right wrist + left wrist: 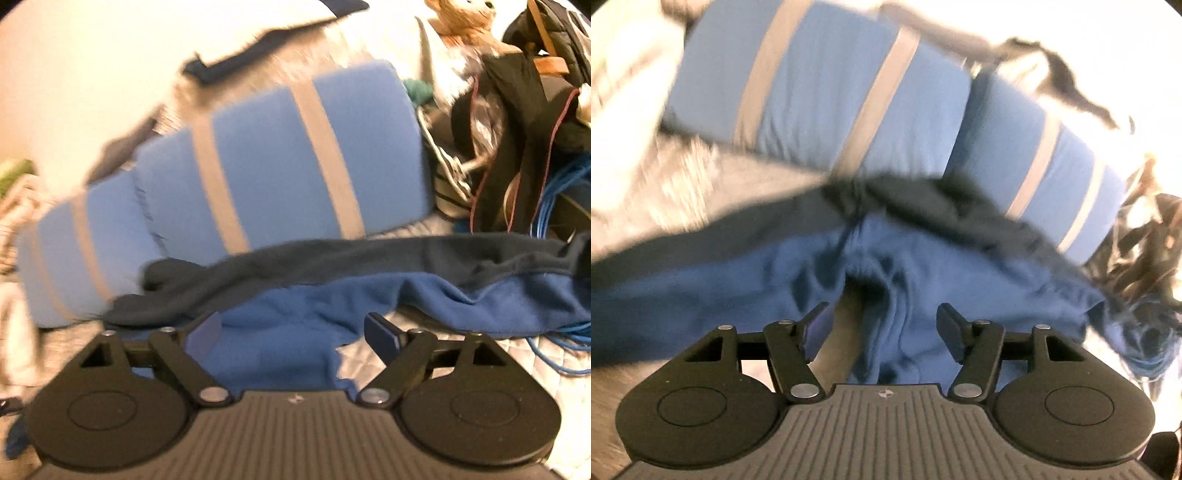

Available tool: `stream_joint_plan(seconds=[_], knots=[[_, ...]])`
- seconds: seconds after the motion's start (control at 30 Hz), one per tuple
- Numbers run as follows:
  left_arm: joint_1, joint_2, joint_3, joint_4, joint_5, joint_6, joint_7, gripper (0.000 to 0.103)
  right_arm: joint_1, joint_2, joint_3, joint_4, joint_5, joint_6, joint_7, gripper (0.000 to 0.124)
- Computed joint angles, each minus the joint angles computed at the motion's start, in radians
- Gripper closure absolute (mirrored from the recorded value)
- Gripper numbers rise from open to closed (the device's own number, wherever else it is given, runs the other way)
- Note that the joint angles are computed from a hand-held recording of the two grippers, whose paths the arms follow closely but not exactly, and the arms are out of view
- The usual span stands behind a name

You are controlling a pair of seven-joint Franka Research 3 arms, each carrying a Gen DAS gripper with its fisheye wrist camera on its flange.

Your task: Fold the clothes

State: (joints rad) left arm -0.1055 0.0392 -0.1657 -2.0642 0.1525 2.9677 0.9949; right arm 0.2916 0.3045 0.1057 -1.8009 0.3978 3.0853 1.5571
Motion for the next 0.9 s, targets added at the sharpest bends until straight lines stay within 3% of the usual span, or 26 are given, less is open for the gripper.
stream_joint_plan(seconds=[0.07,0.13,0.23,0.27,0.33,0.4,0.6,0.67,0.77,0.83,0.9], knots=[[0.003,-0.078,0.008,-0.005,0.056,-0.039,-0.001,0.040,-0.017,-0.091,0.006,-0.029,0.002,-0.043,-0.027,0.032],[0.002,-0.166,0.014,0.000,0.074,-0.089,0.046,0.033,-0.042,-0.184,0.024,-0.055,0.046,-0.062,-0.099,0.030],[-0.075,-0.289,0.088,-0.025,-0.098,-0.099,0.246,0.023,-0.026,-0.326,-0.023,-0.085,-0.046,-0.128,-0.070,0.024],[-0.098,-0.326,0.109,-0.021,-0.144,-0.125,0.296,0.023,-0.036,-0.368,-0.022,-0.089,-0.030,-0.155,-0.099,0.024],[-0.109,-0.392,0.118,-0.023,-0.173,-0.157,0.337,0.023,0.005,-0.441,-0.072,-0.096,0.136,-0.200,-0.254,0.022],[-0.107,-0.441,0.110,-0.028,-0.185,-0.182,0.332,0.022,0.014,-0.509,-0.098,-0.112,0.212,-0.230,-0.318,0.021],[-0.077,-0.519,0.083,-0.120,-0.150,-0.215,0.266,0.018,0.000,-0.618,-0.121,-0.248,0.210,-0.191,-0.374,0.021],[-0.101,-0.516,0.114,-0.185,-0.184,-0.195,0.266,0.017,-0.014,-0.624,-0.119,-0.301,0.175,-0.182,-0.390,0.021],[-0.119,-0.472,0.148,-0.295,-0.239,-0.098,0.249,0.017,-0.028,-0.594,-0.114,-0.384,0.113,-0.154,-0.434,0.021],[-0.112,-0.411,0.152,-0.361,-0.255,-0.009,0.226,0.017,0.031,-0.556,-0.154,-0.436,0.184,-0.078,-0.528,0.021],[-0.139,-0.344,0.179,-0.419,-0.261,0.103,0.262,0.017,0.156,-0.499,-0.264,-0.439,0.407,-0.065,-0.728,0.021]])
